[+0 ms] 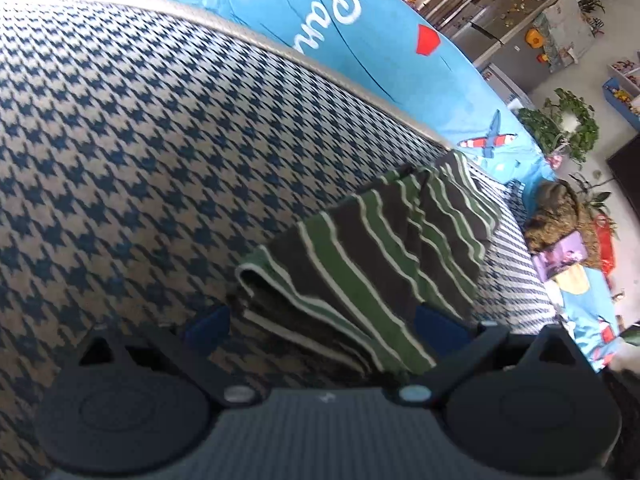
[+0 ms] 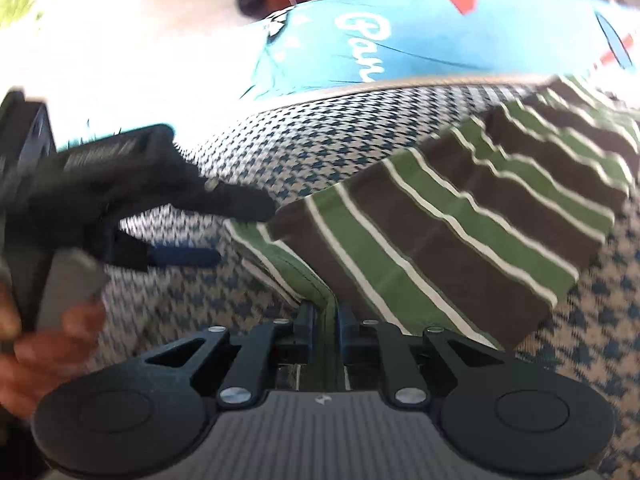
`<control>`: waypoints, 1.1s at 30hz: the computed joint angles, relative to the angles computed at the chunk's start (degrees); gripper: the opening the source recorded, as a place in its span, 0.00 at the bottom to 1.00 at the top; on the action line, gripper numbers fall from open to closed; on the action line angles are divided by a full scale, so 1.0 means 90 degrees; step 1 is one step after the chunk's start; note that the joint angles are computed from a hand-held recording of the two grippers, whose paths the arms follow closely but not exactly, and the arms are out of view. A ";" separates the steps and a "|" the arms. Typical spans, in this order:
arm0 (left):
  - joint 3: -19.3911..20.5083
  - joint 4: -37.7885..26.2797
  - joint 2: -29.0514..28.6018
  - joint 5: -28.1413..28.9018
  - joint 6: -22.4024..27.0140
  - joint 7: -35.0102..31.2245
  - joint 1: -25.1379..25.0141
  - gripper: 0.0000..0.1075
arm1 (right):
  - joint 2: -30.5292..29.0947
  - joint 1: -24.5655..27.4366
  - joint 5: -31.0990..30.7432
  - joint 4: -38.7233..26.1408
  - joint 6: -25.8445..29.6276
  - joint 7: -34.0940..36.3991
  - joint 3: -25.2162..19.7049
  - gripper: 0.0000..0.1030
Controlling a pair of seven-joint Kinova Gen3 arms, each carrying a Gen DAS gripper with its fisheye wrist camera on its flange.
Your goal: Fold clothes
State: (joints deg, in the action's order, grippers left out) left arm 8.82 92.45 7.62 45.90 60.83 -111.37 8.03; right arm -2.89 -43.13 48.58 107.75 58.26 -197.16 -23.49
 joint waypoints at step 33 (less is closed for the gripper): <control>0.0394 0.0005 0.0423 0.0559 -0.0616 -0.0354 0.0360 0.67 | 0.1009 -0.1319 0.0573 -0.0866 0.1584 0.1704 0.0167 0.46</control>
